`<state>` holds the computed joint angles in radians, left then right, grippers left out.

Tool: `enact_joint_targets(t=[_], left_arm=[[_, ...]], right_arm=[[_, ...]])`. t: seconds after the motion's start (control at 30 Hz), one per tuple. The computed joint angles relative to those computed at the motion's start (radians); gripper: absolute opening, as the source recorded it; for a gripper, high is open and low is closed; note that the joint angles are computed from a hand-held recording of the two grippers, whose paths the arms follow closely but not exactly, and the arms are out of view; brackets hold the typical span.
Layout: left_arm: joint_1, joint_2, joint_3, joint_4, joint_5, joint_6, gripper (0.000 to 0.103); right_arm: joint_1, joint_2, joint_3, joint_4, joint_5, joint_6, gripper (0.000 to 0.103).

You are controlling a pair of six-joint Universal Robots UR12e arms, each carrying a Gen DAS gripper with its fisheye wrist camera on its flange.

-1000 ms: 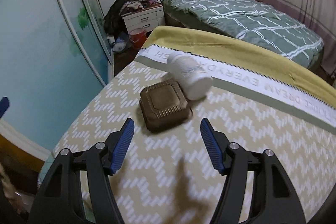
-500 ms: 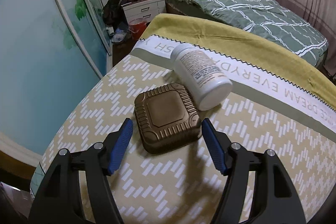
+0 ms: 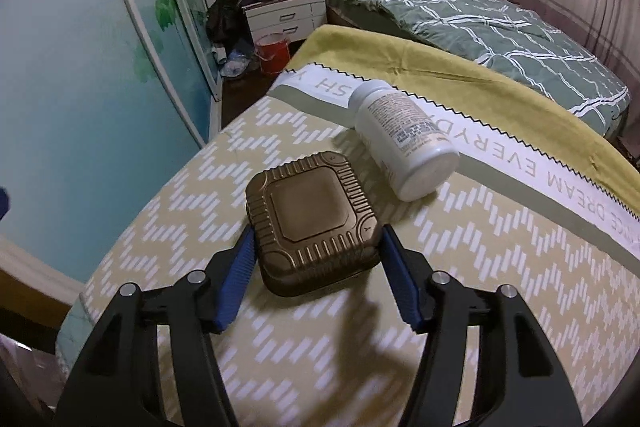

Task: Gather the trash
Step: 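Carry the brown container over the bin and release it with the right tool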

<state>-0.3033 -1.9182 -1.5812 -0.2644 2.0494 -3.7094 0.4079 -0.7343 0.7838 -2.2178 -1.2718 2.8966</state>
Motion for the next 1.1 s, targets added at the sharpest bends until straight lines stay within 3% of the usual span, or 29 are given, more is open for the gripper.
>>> enact_joint_targets(t=[0.3, 0.6, 1.1], left_arm=[[-0.012, -0.005, 0.008, 0.007, -0.016, 0.010, 0.098], [-0.034, -0.038, 0.057, -0.006, -0.056, 0.048, 0.098], [-0.077, -0.131, 0.210, -0.081, -0.126, 0.104, 0.098]], right_arm=[[-0.044, -0.157, 0.254, -0.141, 0.029, 0.040, 0.059], [-0.126, -0.297, 0.502, -0.319, -0.031, 0.185, 0.059], [-0.283, -0.392, 0.687, -0.461, -0.216, 0.438, 0.059]])
